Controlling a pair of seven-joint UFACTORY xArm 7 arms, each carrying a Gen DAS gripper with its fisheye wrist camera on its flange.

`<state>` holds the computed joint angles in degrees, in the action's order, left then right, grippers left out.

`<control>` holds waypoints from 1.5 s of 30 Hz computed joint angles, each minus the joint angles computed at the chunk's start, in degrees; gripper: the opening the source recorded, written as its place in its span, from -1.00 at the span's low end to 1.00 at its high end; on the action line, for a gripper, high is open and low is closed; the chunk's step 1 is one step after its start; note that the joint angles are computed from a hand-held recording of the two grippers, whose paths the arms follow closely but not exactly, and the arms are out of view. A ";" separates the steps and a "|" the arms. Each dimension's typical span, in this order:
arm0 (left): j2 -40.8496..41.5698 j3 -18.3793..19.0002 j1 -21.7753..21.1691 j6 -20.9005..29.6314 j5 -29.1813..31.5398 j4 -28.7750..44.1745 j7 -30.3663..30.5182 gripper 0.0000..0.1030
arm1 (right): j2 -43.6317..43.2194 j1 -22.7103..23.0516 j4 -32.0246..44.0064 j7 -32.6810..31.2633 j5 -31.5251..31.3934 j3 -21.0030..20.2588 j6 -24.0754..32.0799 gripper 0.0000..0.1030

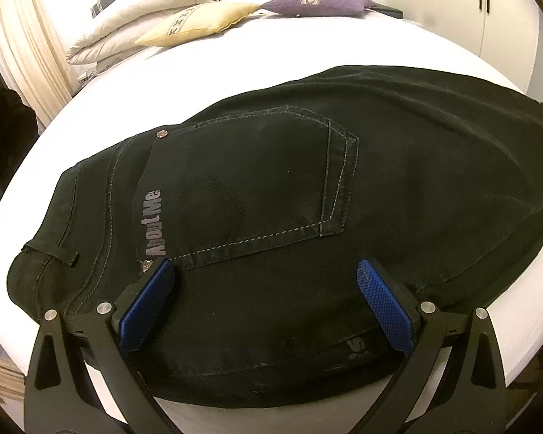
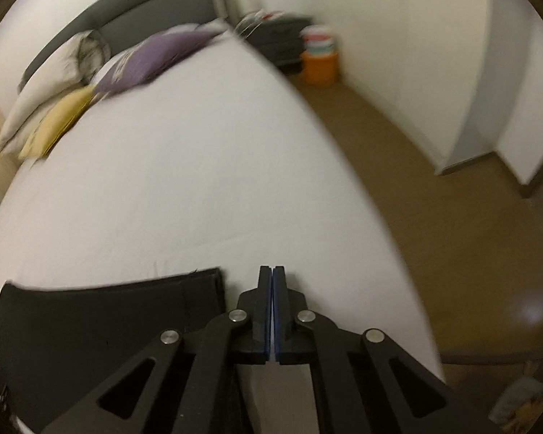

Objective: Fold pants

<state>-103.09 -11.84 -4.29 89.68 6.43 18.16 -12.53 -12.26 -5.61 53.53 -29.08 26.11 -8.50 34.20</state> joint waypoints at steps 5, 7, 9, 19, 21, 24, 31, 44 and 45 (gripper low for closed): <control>2.53 -3.09 0.33 -2.95 0.81 3.97 -0.53 1.00 | -15.70 6.01 -5.65 -11.81 14.80 -7.01 12.76 -0.66; 3.52 -4.85 -0.39 -6.24 -0.25 4.21 -1.37 1.00 | -22.08 8.50 -9.65 -15.10 18.45 -8.81 19.55 -0.07; 6.03 -5.49 -1.20 -7.32 -1.35 3.69 -1.85 1.00 | -26.66 9.26 -14.30 -16.37 18.46 -7.64 21.77 0.07; 2.25 1.69 -3.13 0.66 -2.55 2.22 -2.94 1.00 | -21.50 0.74 -17.55 -7.59 9.51 -4.85 14.65 -0.86; 3.38 1.40 -1.91 0.37 -1.73 4.23 -2.33 1.00 | -23.16 -1.51 -16.27 -1.43 4.49 -2.32 13.71 -0.76; 5.87 2.15 -0.38 -6.20 -0.10 6.70 -1.20 1.00 | -27.61 3.44 -14.99 -0.97 6.22 -3.52 15.89 -0.25; 20.47 6.50 2.69 -22.17 0.25 8.09 0.40 1.00 | -28.17 20.44 -13.97 -3.23 17.76 -1.66 19.09 0.11; 61.50 9.70 -3.78 -41.33 -8.01 18.08 9.29 0.46 | -34.80 8.73 -24.11 0.94 11.47 -7.24 25.77 -0.20; 65.22 9.04 -3.64 -41.40 -7.68 19.41 9.70 0.44 | -35.11 8.41 -24.00 0.62 11.66 -8.02 26.25 -0.07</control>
